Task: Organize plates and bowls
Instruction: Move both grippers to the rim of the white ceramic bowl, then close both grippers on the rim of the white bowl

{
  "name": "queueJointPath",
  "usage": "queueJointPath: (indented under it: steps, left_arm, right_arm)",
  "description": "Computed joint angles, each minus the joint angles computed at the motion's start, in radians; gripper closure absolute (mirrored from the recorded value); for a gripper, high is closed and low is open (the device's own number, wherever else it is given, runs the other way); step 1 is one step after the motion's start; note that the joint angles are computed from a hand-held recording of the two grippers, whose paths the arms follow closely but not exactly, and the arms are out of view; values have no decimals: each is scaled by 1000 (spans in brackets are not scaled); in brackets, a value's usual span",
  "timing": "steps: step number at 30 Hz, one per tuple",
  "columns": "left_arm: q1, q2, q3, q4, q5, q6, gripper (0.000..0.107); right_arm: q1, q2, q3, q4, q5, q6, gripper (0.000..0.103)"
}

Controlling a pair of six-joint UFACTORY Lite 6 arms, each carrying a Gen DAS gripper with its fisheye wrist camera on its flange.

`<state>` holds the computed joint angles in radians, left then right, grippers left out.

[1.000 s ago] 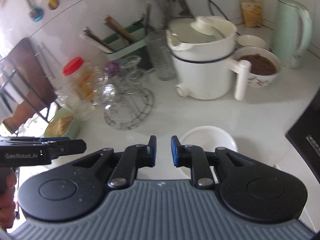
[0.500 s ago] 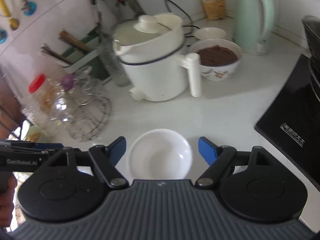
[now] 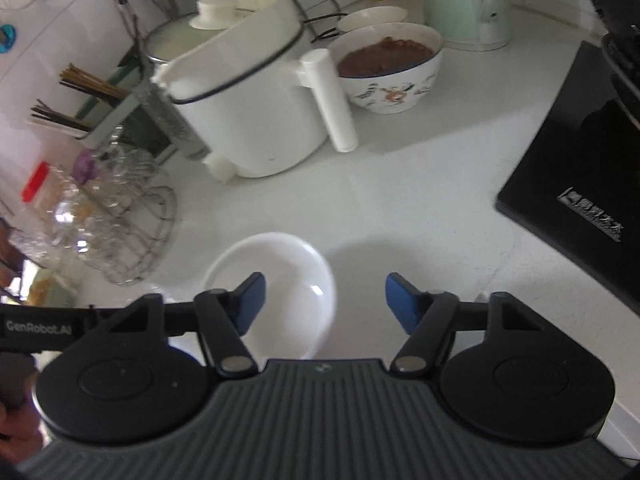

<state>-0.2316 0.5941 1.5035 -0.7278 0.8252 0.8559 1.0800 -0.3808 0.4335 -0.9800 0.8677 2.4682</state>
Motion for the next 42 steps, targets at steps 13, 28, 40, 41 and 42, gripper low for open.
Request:
queueJointPath:
  steps: [13, 28, 40, 41, 42]
  left_arm:
    - [12, 224, 248, 35, 106, -216, 52]
    - [13, 229, 239, 17, 117, -222, 89]
    - [54, 136, 229, 14, 192, -199, 89]
    - [59, 117, 218, 12, 195, -194, 89]
    - [65, 103, 211, 9, 199, -193, 89]
  right_arm:
    - [-69, 95, -27, -113, -167, 149, 61]
    - [-66, 90, -43, -143, -224, 153, 89]
    - [-17, -53, -45, -83, -161, 100, 88]
    - [-12, -58, -37, -79, -152, 95, 88]
    - [-6, -61, -29, -76, -144, 90, 88]
